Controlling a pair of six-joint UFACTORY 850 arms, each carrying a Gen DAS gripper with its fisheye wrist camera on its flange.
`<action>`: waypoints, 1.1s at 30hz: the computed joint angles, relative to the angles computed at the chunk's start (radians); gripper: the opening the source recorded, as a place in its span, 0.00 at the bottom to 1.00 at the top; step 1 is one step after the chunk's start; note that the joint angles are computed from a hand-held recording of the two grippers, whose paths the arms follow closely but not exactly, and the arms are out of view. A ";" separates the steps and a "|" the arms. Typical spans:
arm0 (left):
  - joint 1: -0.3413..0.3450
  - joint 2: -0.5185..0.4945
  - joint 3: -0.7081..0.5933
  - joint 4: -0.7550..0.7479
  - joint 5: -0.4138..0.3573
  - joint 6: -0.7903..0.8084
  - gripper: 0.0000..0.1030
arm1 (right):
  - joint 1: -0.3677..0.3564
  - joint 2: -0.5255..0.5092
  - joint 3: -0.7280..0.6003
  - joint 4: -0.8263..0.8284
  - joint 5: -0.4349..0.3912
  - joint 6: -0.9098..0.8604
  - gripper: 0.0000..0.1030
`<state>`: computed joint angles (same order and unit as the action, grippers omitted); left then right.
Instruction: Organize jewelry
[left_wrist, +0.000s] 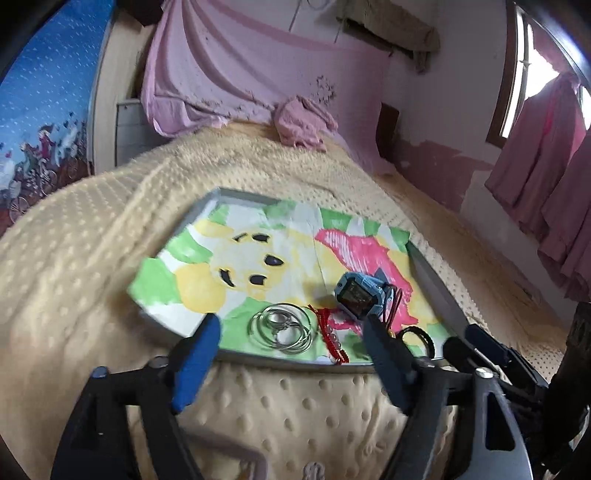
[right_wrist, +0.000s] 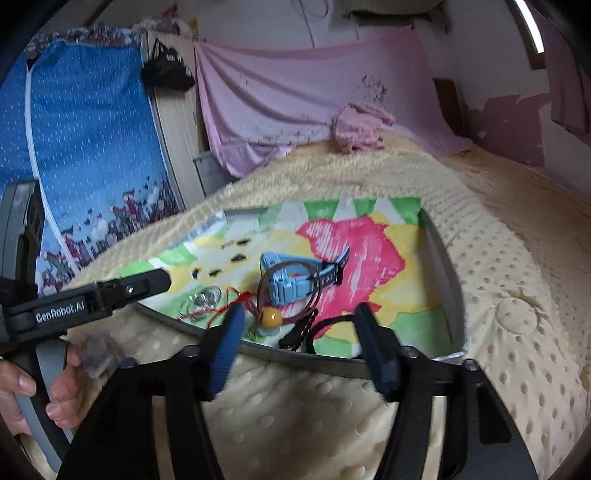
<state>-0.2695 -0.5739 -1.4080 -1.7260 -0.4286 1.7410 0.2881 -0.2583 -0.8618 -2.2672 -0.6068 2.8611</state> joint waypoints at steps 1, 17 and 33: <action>0.005 0.017 0.026 -0.073 -0.006 0.074 0.84 | 0.011 0.012 0.016 -0.010 -0.031 0.016 0.66; 0.102 0.265 0.389 -0.670 -0.198 0.773 1.00 | 0.233 0.147 0.145 0.121 -0.345 -0.106 0.97; 0.195 0.330 0.513 -0.699 -0.243 0.938 1.00 | 0.399 0.142 0.108 0.284 -0.437 -0.243 0.98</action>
